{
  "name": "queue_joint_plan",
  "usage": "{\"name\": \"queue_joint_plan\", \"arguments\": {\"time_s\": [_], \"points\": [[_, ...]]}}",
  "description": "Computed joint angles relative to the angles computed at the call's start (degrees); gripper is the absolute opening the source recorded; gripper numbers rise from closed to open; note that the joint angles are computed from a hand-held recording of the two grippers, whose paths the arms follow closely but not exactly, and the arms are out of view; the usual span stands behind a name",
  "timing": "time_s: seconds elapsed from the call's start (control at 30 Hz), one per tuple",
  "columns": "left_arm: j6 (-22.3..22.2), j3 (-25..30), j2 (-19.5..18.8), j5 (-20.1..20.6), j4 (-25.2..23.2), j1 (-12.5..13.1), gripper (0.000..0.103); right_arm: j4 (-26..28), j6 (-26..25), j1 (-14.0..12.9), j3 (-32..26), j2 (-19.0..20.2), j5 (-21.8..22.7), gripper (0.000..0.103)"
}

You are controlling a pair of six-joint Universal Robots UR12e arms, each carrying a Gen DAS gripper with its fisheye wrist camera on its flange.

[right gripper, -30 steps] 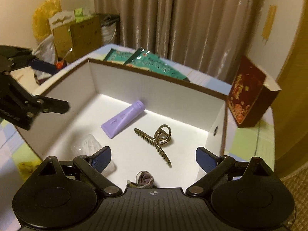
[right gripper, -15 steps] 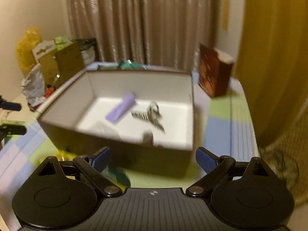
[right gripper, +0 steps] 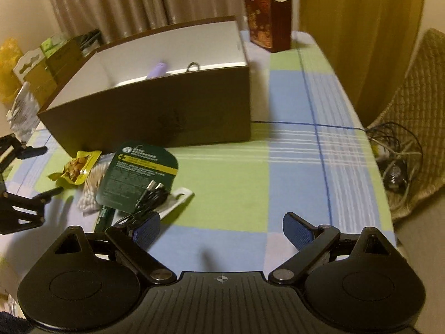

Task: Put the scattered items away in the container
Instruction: 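Grasp the yellow snack packet with the left gripper while the right grasps the white spoon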

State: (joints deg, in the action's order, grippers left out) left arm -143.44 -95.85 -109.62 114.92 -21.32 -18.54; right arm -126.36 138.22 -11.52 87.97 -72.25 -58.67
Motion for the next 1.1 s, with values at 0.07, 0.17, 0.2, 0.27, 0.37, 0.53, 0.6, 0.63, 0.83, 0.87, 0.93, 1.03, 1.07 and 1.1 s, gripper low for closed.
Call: {"name": "queue_joint_plan", "arguments": {"time_s": [0.07, 0.17, 0.2, 0.27, 0.37, 0.53, 0.6, 0.63, 0.83, 0.87, 0.93, 1.03, 1.07, 1.1], "points": [[3.72, 0.23, -0.59, -0.28, 0.87, 0.11, 0.055, -1.13, 1.25, -0.43, 0.45, -0.32, -0.24, 0.092], [8.18, 0.52, -1.44, -0.5, 1.56, 0.18, 0.054, -2.45, 3.22, -1.26, 1.06, -0.65, -0.96, 0.092], [9.8, 0.51, -1.75, -0.28, 1.99, 0.21, 0.047, -2.86, 3.91, -1.43, 1.24, -0.73, -1.27, 0.092], [11.96, 0.36, -2.12, -0.53, 2.9, 0.37, 0.032, -3.42, 5.14, -1.79, 1.56, -0.91, -1.78, 0.092], [11.61, 0.46, -1.78, -2.03, 0.94, 0.73, 0.017, -3.96, 6.24, -2.26, 2.03, -1.27, -2.3, 0.092], [3.89, 0.01, 0.35, -4.87, -2.91, 1.52, 0.017, -3.69, 6.49, -2.58, 2.63, -1.77, -2.19, 0.092], [-0.48, -0.13, 1.39, -5.39, -4.99, 1.82, 0.017, -3.22, 6.06, -2.42, 2.66, -1.84, -1.84, 0.092], [-3.66, -0.16, 2.12, -5.95, -6.52, 2.13, 0.017, -2.77, 5.66, -2.31, 2.61, -1.83, -1.56, 0.092], [-22.82, -0.06, 5.77, -10.89, -14.2, 4.87, 0.017, 0.74, 1.65, -0.93, 1.74, -1.44, 0.89, 0.092], [-25.82, -0.13, 6.34, -11.94, -15.09, 5.39, 0.017, 1.72, 0.74, -0.64, 1.46, -1.32, 1.23, 0.092], [-32.03, -0.54, 7.54, -14.29, -16.34, 6.22, 0.017, 4.1, -1.2, -0.03, 0.86, -1.12, 1.8, 0.092], [-39.55, -1.33, 8.91, -17.63, -16.44, 6.96, 0.017, 9.45, -2.91, 0.84, -0.23, -0.74, 2.75, 0.092], [-41.26, -1.6, 9.15, -18.44, -16.25, 7.17, 0.017, 11.39, -3.21, 1.14, -0.58, -0.58, 3.0, 0.092], [-42.52, -1.77, 9.34, -19.09, -16.2, 7.42, 0.017, 13.2, -3.46, 1.43, -0.85, -0.42, 3.18, 0.092]]}}
